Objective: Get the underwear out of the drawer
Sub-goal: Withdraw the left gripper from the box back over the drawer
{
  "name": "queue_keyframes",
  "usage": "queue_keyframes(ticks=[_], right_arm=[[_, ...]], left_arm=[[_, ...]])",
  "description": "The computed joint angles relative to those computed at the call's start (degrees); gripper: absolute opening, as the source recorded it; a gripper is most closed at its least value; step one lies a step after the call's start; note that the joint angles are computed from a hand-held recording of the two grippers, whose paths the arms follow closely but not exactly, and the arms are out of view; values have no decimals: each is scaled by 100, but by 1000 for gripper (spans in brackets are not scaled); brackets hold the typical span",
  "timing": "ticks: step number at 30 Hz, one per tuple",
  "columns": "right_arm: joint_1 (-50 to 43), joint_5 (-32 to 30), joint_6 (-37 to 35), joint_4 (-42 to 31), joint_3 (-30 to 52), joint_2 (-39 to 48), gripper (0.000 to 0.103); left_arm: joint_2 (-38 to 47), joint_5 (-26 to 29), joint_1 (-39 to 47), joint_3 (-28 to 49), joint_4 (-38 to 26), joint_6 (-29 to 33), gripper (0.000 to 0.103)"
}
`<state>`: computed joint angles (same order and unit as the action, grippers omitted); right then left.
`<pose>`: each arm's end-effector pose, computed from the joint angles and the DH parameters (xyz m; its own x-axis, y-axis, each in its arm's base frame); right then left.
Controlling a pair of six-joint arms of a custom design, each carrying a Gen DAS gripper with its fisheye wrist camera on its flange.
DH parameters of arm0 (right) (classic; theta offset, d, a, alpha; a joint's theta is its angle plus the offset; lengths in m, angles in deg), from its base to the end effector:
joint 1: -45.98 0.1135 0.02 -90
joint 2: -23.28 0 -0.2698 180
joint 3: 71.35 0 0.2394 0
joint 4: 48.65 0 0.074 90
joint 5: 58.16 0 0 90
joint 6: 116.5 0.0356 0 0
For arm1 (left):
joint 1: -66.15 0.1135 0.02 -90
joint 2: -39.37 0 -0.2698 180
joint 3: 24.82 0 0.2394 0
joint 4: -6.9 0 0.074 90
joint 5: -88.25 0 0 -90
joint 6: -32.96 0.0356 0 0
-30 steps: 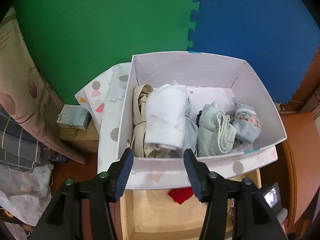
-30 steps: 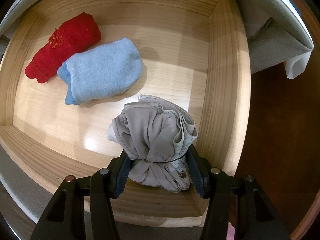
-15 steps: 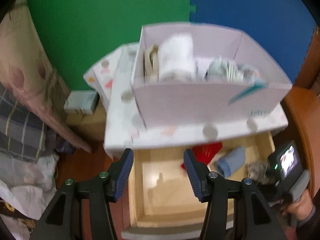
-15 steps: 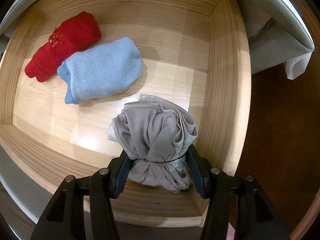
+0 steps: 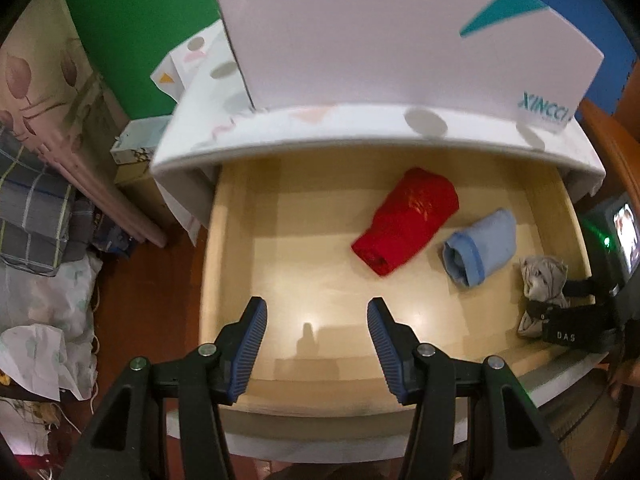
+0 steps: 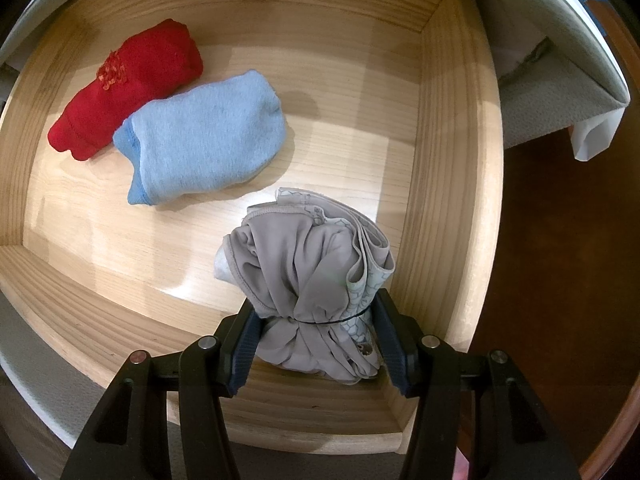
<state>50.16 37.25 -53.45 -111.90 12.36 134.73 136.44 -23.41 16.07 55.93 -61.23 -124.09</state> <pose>0.3280 0.0206 0.1438 -0.8553 -0.5149 0.0581 -0.5181 0.8519 -0.0762 0.1983 -0.2165 0.2074 -0.8843 -0.2768 -0.3760 -0.3191 0.9462 0.0542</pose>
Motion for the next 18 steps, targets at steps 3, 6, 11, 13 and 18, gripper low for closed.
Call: queue_keyframes(ticks=[3,6,11,13,18], right_arm=[[-8,13,-34,-22,-9,-27,51],[30,47,-24,-44,-54,-85,51],[104,81,6,-77,-98,-126,51],[115,63,28,-88,-111,-153,51],[13,-28,15,-42,-93,-123,50]], left_arm=[[37,-25,-66,-178,250,-172,54],[64,-56,-121,-331,498,-170,54],[278,43,-172,-289,466,-176,54],[273,37,-184,-308,477,-206,54],[207,75,-213,-457,566,-297,54]])
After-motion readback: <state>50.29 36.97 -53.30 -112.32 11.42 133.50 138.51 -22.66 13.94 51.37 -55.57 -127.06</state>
